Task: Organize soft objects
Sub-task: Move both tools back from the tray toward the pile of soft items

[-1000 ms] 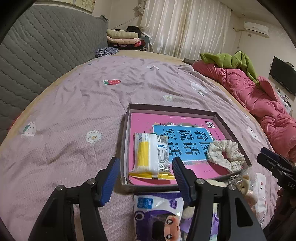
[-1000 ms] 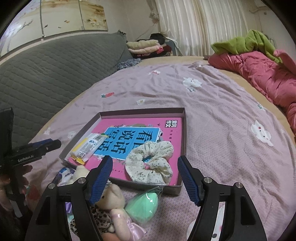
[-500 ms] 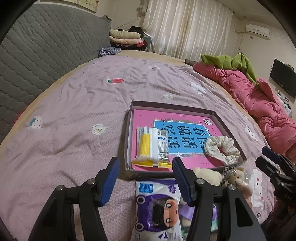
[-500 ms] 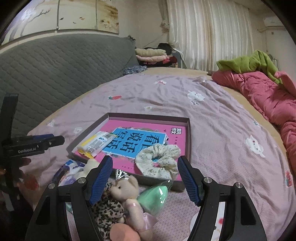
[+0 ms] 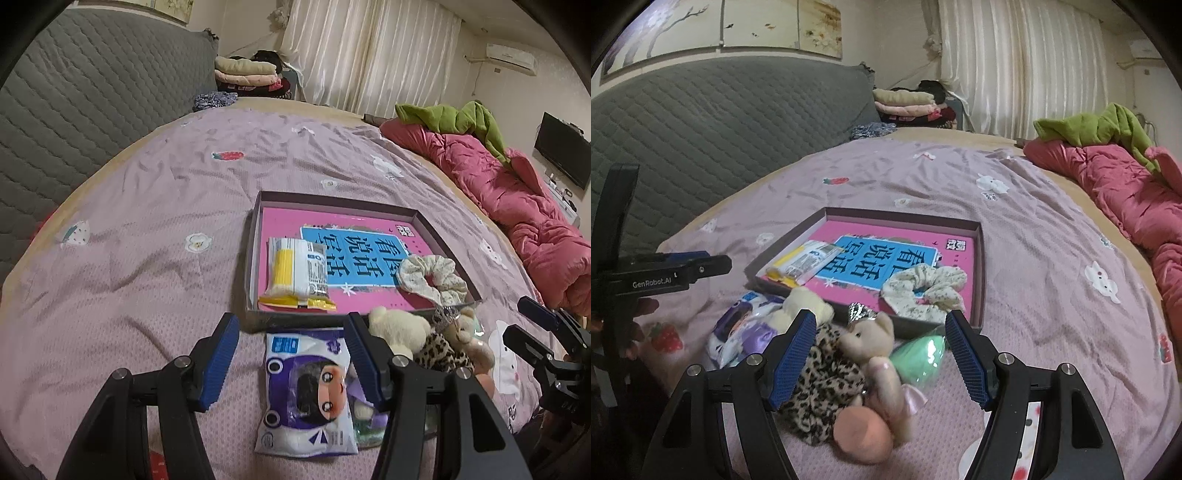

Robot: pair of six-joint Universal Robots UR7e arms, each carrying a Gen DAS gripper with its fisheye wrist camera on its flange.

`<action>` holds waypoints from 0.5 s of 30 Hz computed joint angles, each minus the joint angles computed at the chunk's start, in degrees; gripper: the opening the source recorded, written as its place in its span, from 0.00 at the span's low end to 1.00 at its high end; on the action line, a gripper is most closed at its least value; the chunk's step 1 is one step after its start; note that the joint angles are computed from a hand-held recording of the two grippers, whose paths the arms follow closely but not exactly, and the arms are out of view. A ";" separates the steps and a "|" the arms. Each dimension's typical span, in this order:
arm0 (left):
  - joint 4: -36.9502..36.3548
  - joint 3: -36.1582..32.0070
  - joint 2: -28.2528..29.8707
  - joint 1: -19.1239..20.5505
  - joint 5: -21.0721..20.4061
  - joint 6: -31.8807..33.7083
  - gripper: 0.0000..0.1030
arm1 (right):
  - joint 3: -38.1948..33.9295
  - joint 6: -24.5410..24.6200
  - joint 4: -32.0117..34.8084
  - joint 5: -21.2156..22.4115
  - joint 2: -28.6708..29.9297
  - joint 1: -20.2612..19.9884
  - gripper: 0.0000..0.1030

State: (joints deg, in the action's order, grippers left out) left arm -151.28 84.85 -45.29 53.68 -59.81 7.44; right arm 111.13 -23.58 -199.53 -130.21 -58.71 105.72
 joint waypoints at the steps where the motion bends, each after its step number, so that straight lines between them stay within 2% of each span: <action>1: 0.17 0.36 -0.26 -0.05 0.03 -0.12 0.57 | 0.24 0.27 0.23 0.03 -0.12 0.04 0.72; 15: 2.52 5.27 -3.75 -0.95 0.60 -2.60 0.57 | 2.96 3.42 3.03 -4.09 -0.30 2.07 0.72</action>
State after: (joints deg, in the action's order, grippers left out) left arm -148.75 90.12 -49.04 52.73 -59.20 4.84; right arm 114.09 -20.15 -196.49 -134.29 -59.01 107.79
